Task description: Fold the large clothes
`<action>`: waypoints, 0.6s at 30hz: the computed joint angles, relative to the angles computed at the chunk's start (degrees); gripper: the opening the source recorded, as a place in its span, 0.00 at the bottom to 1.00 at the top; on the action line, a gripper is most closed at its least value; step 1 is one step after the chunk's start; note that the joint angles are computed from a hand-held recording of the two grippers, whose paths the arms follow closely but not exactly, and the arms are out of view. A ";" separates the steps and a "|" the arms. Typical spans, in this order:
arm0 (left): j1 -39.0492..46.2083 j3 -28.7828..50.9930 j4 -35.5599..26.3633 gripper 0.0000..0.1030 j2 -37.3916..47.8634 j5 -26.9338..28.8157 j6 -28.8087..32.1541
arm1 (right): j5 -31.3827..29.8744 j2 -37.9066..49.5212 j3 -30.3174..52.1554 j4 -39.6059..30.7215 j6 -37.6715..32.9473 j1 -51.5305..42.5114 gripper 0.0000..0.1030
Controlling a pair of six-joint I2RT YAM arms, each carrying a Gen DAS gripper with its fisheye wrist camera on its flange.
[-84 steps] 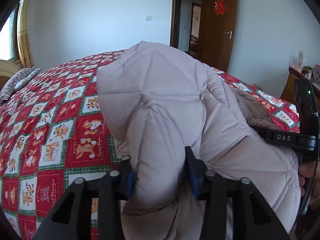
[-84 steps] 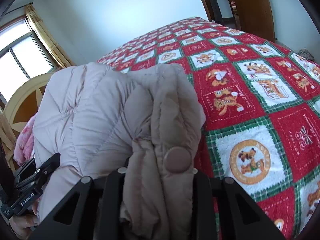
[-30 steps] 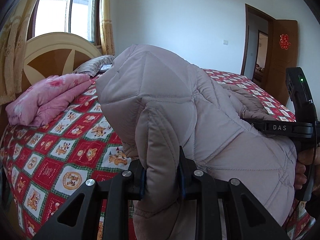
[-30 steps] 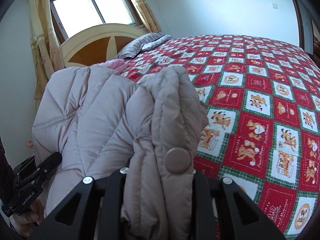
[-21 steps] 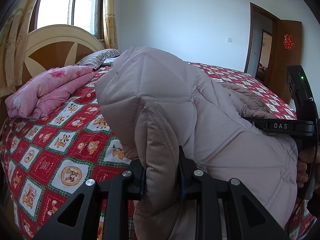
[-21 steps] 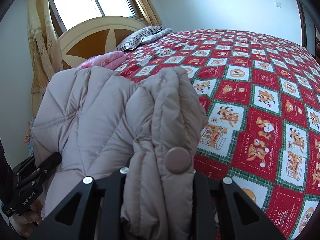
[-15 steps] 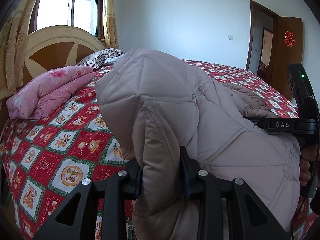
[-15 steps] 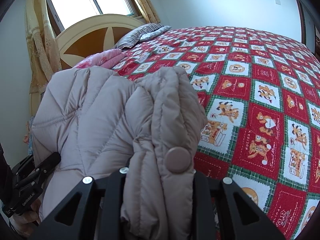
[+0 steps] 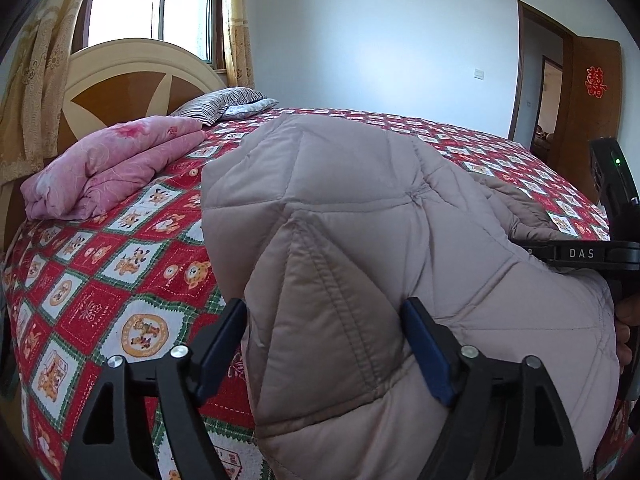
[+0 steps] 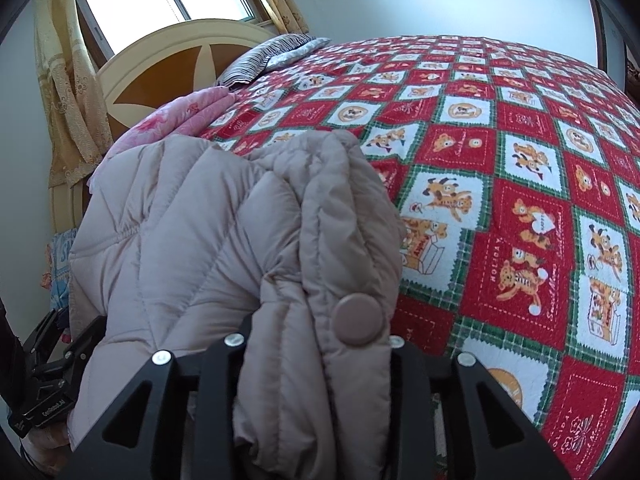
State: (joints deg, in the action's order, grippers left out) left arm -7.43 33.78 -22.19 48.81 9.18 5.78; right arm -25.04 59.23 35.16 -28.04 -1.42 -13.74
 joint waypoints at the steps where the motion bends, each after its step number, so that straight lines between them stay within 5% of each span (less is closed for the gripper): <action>1: 0.17 -0.35 0.52 0.83 0.14 0.02 -0.09 | 0.12 0.18 -0.27 0.42 -0.16 -0.16 0.36; 12: -1.80 0.99 -3.68 0.86 -2.57 -3.39 -1.95 | 2.82 -1.55 -1.05 0.15 -0.40 -1.70 0.60; 18: 1.91 6.13 -17.44 0.86 -17.18 1.02 -1.58 | 0.04 -16.15 2.88 -13.53 -0.03 -7.70 0.71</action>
